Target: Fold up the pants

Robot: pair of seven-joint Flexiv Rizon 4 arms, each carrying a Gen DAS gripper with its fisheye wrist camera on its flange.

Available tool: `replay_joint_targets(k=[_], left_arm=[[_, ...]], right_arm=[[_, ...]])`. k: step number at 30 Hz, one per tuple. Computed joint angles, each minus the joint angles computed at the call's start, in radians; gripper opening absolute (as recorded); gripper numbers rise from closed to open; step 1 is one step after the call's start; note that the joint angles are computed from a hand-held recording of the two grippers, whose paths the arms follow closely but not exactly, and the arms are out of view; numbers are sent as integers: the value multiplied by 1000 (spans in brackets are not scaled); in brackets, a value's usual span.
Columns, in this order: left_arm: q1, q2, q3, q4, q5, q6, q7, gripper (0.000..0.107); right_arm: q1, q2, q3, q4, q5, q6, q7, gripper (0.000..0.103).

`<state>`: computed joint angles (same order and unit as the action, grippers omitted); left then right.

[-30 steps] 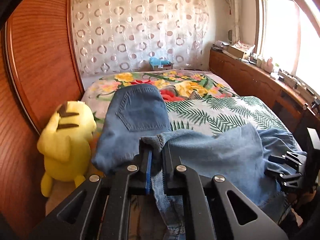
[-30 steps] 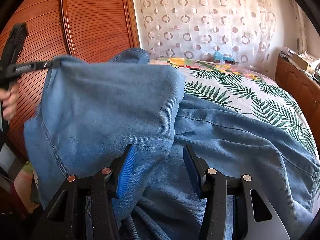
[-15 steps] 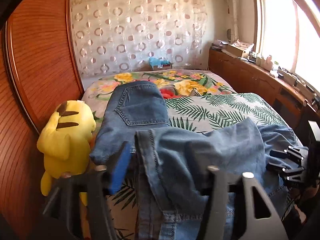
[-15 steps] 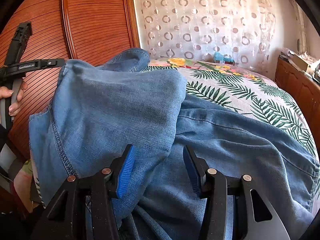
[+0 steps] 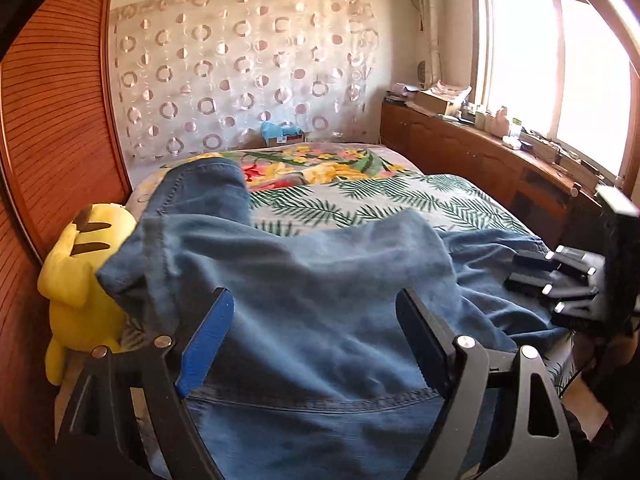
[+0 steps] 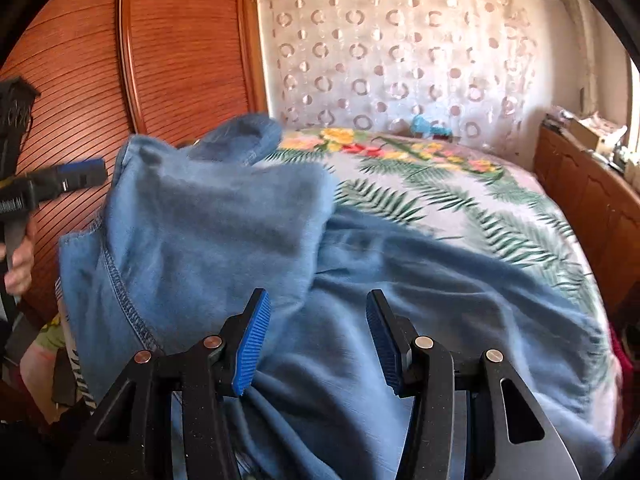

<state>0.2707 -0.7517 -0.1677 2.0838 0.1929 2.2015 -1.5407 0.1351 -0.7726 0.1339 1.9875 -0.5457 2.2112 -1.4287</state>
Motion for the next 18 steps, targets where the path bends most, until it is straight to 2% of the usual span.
replay_joint_targets(k=[8, 9, 14, 18], left_arm=[[-44, -13, 5, 8, -16, 33, -9, 84], [-47, -14, 5, 7, -15, 32, -9, 84], [-66, -19, 6, 5, -18, 25, -4, 84], [-89, -26, 13, 7, -32, 27, 5, 84]], right_arm=[[-21, 79, -56, 101, 106, 84, -73, 52], [-27, 85, -59, 115, 116, 91, -78, 57], [-32, 104, -89, 161, 199, 91, -104, 60], [-81, 115, -92, 190, 216, 70, -91, 60]])
